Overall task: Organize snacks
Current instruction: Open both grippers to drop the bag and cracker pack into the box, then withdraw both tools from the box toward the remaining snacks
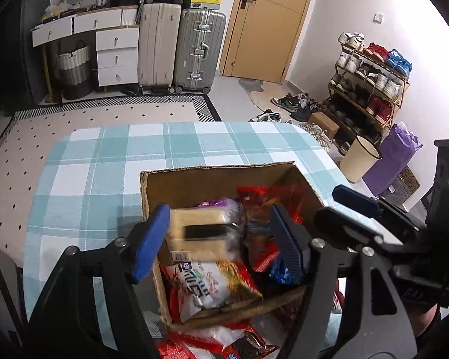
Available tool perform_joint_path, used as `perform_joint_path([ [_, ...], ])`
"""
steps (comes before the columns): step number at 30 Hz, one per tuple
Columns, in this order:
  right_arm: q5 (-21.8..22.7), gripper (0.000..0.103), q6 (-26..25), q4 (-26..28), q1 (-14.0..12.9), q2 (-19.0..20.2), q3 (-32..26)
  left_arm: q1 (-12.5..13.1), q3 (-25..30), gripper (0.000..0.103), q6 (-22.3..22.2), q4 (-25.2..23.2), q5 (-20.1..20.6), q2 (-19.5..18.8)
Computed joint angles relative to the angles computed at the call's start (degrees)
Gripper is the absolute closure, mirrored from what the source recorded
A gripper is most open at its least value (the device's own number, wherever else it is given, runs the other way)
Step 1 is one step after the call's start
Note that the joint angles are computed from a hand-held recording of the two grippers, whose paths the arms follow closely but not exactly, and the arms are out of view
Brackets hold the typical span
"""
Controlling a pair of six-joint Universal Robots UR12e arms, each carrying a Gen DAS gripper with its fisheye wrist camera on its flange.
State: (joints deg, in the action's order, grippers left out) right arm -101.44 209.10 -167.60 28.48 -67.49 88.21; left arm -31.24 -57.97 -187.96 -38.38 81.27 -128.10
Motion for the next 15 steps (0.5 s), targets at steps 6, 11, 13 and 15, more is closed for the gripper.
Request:
perform_joint_path([
  [6, -1.37, 0.034, 0.14, -1.48, 0.28, -1.28, 1.42, -0.38, -2.34, 0.034, 0.36, 1.30, 1.76, 1.82],
  [11, -2.73, 0.034, -0.71, -2.20, 1.10, -2.36, 2.05, -0.80, -5.14, 0.031, 0.36, 2.77, 3.27, 4.08],
  [13, -3.48, 0.034, -0.99, -2.47, 1.53, -2.82, 2.35, -1.00, -6.44, 0.028, 0.32, 3.67, 4.01, 5.07],
  [15, -3.96, 0.034, -1.30, -2.60, 1.93, -3.35, 2.76, -1.21, -7.62, 0.023, 0.45, 4.29, 4.61, 6.06],
])
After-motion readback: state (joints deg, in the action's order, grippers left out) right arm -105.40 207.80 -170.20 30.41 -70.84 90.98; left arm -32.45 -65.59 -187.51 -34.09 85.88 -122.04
